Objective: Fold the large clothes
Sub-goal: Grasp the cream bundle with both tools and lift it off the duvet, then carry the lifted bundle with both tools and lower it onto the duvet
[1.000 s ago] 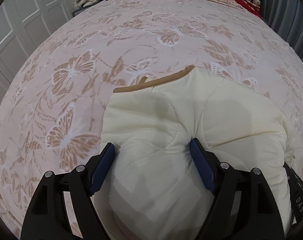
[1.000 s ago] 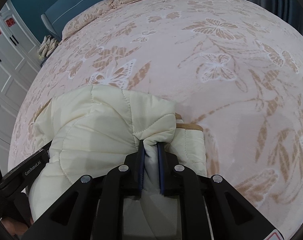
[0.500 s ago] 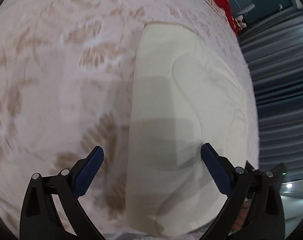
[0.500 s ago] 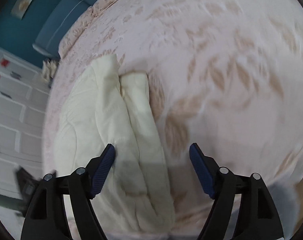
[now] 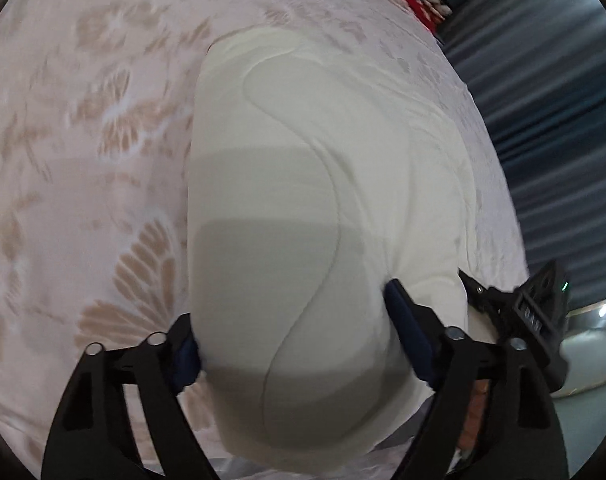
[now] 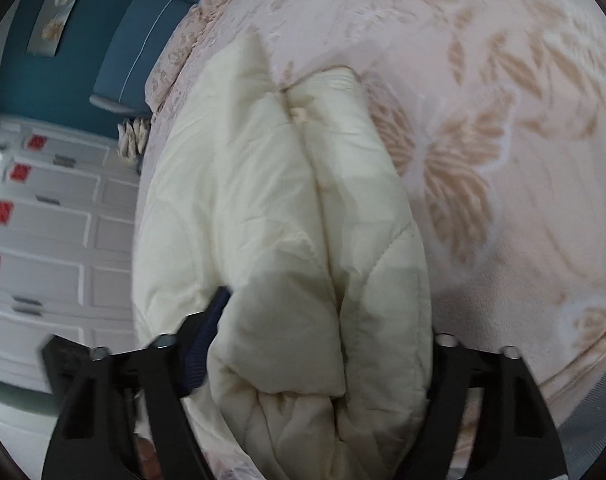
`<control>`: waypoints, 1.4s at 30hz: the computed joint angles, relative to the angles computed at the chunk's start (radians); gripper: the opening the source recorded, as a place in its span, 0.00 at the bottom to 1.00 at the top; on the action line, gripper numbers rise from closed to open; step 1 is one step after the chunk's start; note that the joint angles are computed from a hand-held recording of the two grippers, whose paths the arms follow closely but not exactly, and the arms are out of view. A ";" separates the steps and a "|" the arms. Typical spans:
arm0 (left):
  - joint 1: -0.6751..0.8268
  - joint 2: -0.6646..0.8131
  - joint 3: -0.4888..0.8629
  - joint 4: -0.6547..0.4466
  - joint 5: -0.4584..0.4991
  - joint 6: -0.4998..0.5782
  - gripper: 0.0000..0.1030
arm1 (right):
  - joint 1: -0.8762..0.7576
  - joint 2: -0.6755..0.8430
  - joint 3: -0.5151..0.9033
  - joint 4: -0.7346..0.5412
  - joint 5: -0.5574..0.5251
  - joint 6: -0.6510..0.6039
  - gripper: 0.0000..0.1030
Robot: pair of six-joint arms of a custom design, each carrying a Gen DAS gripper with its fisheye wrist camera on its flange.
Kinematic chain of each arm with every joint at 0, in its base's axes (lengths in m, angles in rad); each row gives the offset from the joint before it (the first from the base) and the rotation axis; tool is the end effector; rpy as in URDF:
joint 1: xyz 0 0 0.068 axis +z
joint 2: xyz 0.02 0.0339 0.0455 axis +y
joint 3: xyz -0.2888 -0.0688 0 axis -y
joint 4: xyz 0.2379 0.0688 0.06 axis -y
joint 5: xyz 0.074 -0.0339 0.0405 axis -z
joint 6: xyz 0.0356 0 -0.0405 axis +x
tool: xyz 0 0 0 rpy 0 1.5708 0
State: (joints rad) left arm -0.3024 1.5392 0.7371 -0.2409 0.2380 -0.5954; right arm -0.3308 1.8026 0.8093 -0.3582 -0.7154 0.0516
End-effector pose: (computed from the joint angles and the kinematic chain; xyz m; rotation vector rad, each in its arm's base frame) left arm 0.2591 -0.0896 0.1790 -0.3082 2.6871 -0.6082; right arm 0.2804 -0.0716 0.1296 0.4003 2.6472 0.9492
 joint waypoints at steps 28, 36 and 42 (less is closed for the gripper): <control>0.370 -0.069 -0.160 -0.013 0.208 0.164 0.95 | 0.292 -0.165 -0.108 0.016 0.162 0.037 0.65; 0.277 -0.205 -0.124 -0.077 0.098 0.174 0.60 | 0.355 -0.319 -0.110 -0.028 0.218 0.026 0.27; 0.249 -0.441 0.014 -0.255 0.024 0.234 0.53 | 0.438 -0.585 -0.026 -0.162 0.300 0.041 0.25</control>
State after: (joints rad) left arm -0.0532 1.0985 0.7510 -0.4962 0.2620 -0.3612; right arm 0.1077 1.2174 0.7837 -0.5203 -0.4157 0.0922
